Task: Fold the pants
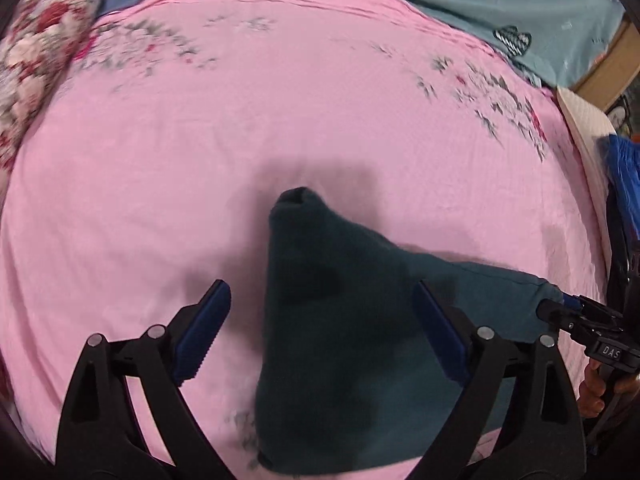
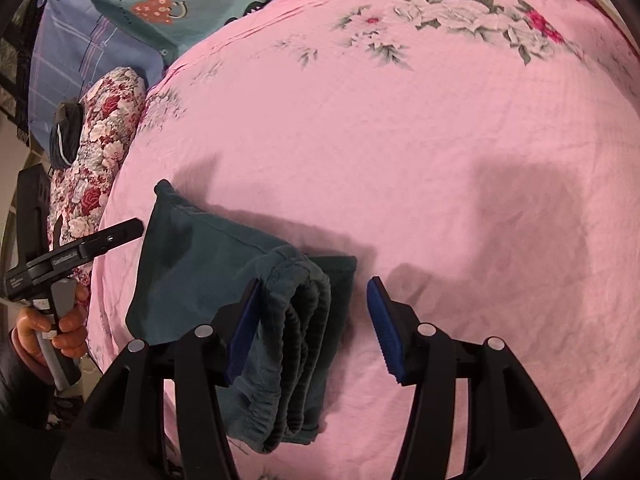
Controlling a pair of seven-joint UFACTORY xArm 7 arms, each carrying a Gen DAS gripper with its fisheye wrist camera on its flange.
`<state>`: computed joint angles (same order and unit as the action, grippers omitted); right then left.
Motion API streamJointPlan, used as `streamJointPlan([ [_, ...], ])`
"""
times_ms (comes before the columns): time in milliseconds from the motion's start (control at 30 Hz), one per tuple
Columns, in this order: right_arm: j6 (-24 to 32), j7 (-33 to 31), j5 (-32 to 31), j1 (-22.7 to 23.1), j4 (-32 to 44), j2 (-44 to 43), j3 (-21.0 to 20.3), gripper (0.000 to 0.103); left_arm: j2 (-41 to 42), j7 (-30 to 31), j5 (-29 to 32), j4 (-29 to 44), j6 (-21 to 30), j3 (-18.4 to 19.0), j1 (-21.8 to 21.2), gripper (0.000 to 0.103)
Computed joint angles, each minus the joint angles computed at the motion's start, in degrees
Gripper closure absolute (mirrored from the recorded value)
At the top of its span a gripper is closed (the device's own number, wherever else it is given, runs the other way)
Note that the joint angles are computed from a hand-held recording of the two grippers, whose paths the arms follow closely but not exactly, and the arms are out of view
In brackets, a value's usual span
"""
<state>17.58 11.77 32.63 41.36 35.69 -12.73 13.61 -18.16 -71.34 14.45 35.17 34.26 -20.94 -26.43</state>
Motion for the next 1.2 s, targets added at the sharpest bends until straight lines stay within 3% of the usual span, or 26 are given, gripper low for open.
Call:
streamJointPlan([
  [100, 0.8, 2.4, -1.1, -0.7, 1.0, 1.3, 0.7, 0.048, 3.1, 4.6, -1.1, 0.5, -2.7, 2.1, -0.1, 0.010],
  [267, 1.1, 8.6, -8.0, -2.8, 2.1, 2.7, 2.7, 0.048, 4.9, 10.5, -4.1, 0.1, -6.9, 4.0, -0.5, 0.010],
  [500, 0.4, 12.6, -10.1, -2.9, 2.5, 4.1, 3.0, 0.048, 6.7, 18.8, -10.9, -1.5, -11.7, 5.9, -1.5, 0.010],
  [900, -0.1, 16.4, -14.9, -3.4, 3.5, 5.5, 3.8, 0.050, 8.8, 17.9, -7.8, -0.4, -13.8, 4.2, 0.1, 0.010],
  [1200, -1.5, 13.5, -11.5, -1.9, 2.8, 5.0, 2.9, 0.061, 8.5, 17.9, -6.4, -0.9, -14.9, 4.4, -0.6, 0.014],
])
